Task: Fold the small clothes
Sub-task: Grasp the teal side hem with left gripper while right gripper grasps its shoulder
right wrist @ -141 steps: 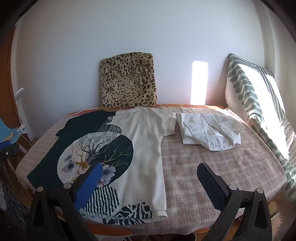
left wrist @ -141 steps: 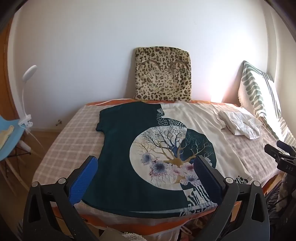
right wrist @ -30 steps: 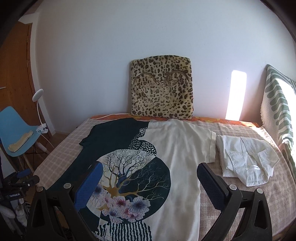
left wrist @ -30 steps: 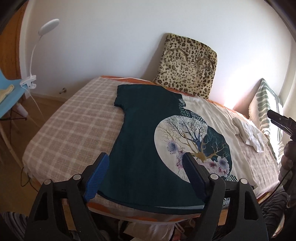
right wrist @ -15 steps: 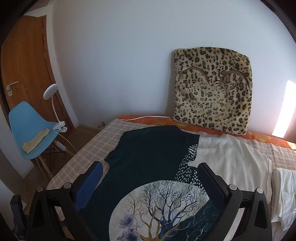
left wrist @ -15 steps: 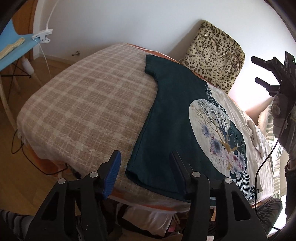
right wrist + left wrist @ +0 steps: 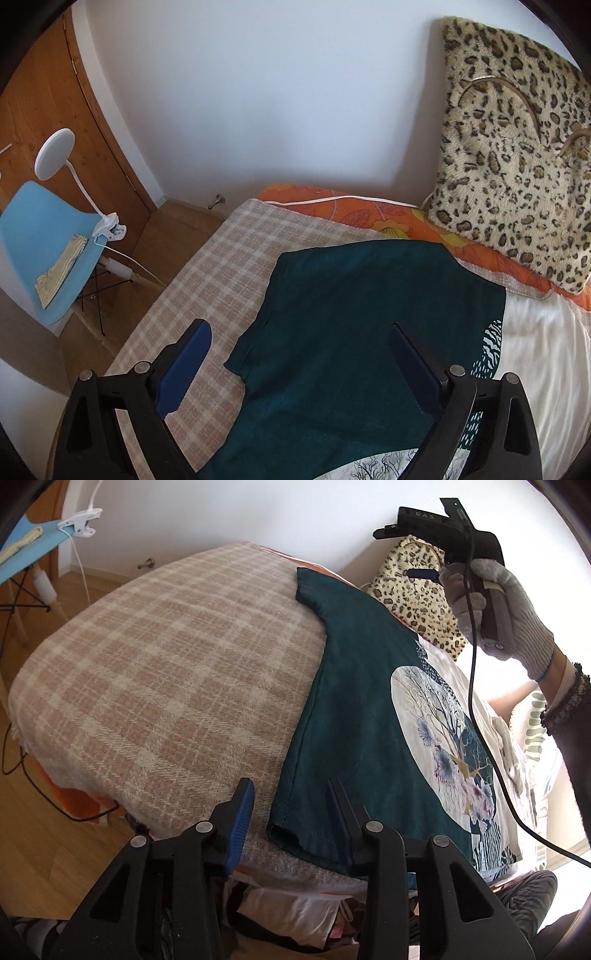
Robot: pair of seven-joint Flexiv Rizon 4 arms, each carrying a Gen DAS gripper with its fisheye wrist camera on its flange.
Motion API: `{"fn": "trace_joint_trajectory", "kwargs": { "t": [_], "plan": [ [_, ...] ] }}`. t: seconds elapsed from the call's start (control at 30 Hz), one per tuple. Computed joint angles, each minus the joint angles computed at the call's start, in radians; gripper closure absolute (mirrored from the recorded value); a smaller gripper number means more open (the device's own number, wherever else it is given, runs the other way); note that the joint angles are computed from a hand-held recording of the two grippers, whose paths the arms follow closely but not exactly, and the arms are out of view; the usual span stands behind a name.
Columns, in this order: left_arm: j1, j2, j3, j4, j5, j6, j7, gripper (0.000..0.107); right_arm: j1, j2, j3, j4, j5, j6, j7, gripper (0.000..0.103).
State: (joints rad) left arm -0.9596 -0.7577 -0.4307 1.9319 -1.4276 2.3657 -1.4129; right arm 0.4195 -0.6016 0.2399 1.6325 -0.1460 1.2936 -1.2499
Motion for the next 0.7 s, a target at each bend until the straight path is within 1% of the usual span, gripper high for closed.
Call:
{"fn": "trace_joint_trajectory", "kwargs": {
  "t": [0.03,0.1,0.13,0.33,0.4,0.47,0.5,0.6,0.63,0.7],
  "plan": [
    [-0.004,-0.004,0.0,-0.01,-0.016,0.009,0.026,0.074,0.012,-0.027,-0.007,-0.035,-0.007,-0.024,0.009,0.007],
    [-0.009,-0.018,-0.015,-0.046,-0.069,0.04,0.105,0.074,0.032,-0.088,-0.013,-0.12,-0.019,-0.086,0.019,0.011],
    [-0.004,-0.023,-0.024,-0.054,-0.078,0.048,0.123,0.074,0.038,-0.114,-0.013,-0.157,-0.02,-0.11,0.019,0.012],
    [0.017,-0.031,-0.04,-0.055,-0.062,0.062,0.122,0.074,0.103,-0.259,-0.051,-0.367,-0.055,-0.221,0.034,0.014],
    [0.022,-0.029,-0.038,-0.045,-0.042,0.056,0.103,0.074,0.116,-0.309,-0.048,-0.443,-0.056,-0.266,0.022,0.02],
    [0.023,-0.031,-0.034,-0.048,-0.033,0.05,0.103,0.074,0.14,-0.355,-0.067,-0.513,-0.07,-0.312,0.017,0.024],
    [0.022,-0.031,-0.032,-0.048,-0.031,0.049,0.105,0.074,0.152,-0.372,-0.079,-0.538,-0.078,-0.33,0.016,0.026],
    [0.02,-0.031,-0.026,-0.043,-0.02,0.047,0.099,0.074,0.182,-0.415,-0.115,-0.6,-0.103,-0.388,0.021,0.029],
    [0.018,-0.03,-0.024,-0.04,-0.013,0.046,0.094,0.074,0.189,-0.426,-0.124,-0.613,-0.111,-0.403,0.022,0.03],
    [0.019,-0.028,-0.017,-0.031,0.002,0.039,0.082,0.074,0.195,-0.438,-0.136,-0.627,-0.121,-0.427,0.017,0.034]
  ]
}}
